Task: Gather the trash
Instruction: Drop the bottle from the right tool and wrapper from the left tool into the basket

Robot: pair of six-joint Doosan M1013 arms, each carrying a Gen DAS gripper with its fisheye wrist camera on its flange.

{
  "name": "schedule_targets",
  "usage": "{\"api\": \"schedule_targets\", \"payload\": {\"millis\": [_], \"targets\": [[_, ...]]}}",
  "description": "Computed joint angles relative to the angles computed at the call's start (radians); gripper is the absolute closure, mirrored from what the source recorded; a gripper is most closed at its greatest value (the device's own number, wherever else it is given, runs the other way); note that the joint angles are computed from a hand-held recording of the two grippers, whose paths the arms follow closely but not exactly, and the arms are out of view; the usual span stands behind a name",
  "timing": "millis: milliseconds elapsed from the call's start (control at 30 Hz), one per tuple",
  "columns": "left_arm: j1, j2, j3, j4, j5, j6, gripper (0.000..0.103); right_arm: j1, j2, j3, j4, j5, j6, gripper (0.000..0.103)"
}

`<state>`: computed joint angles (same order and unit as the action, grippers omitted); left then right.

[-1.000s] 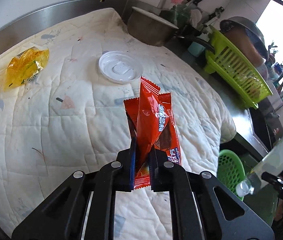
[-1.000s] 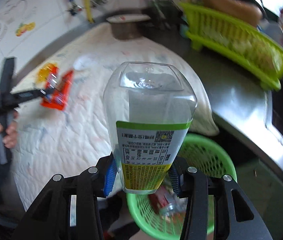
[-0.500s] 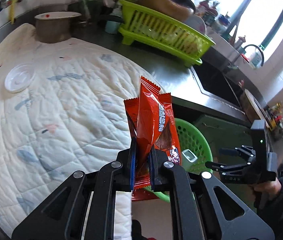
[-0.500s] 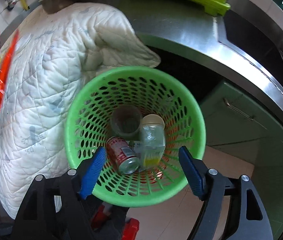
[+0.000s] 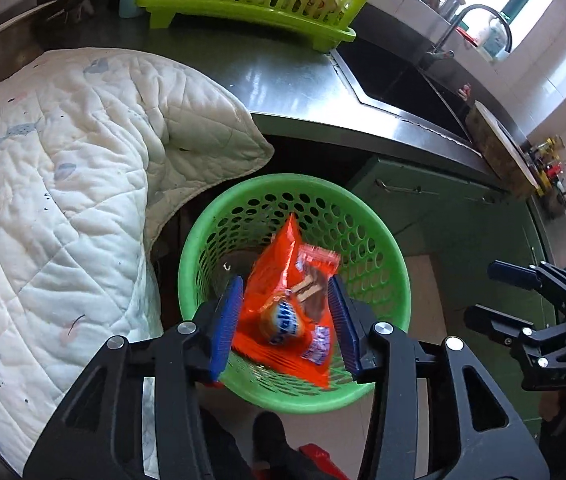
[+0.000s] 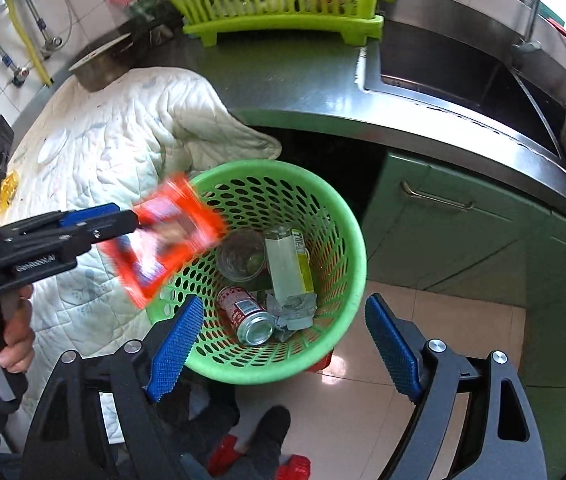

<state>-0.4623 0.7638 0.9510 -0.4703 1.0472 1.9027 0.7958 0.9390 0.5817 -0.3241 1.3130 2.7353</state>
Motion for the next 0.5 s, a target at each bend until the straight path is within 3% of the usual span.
{"api": "schedule_targets", "payload": {"millis": [233,367,500], "targets": [[0.016,-0.02,0.029,-0.002,-0.011,-0.008,0.05,0.001,-0.02,0.032,-0.005,-0.028,0.024,0.023],[0.035,-0.042,0.05,0.014,-0.043,-0.022,0.047,0.0,0.003,-0.02,-0.001,-0.022,-0.017,0.019],[0.06,-0.064,0.07,0.029,-0.079,-0.049,0.046,-0.003,0.063,-0.145,0.005,0.009,-0.093,0.019]]}}
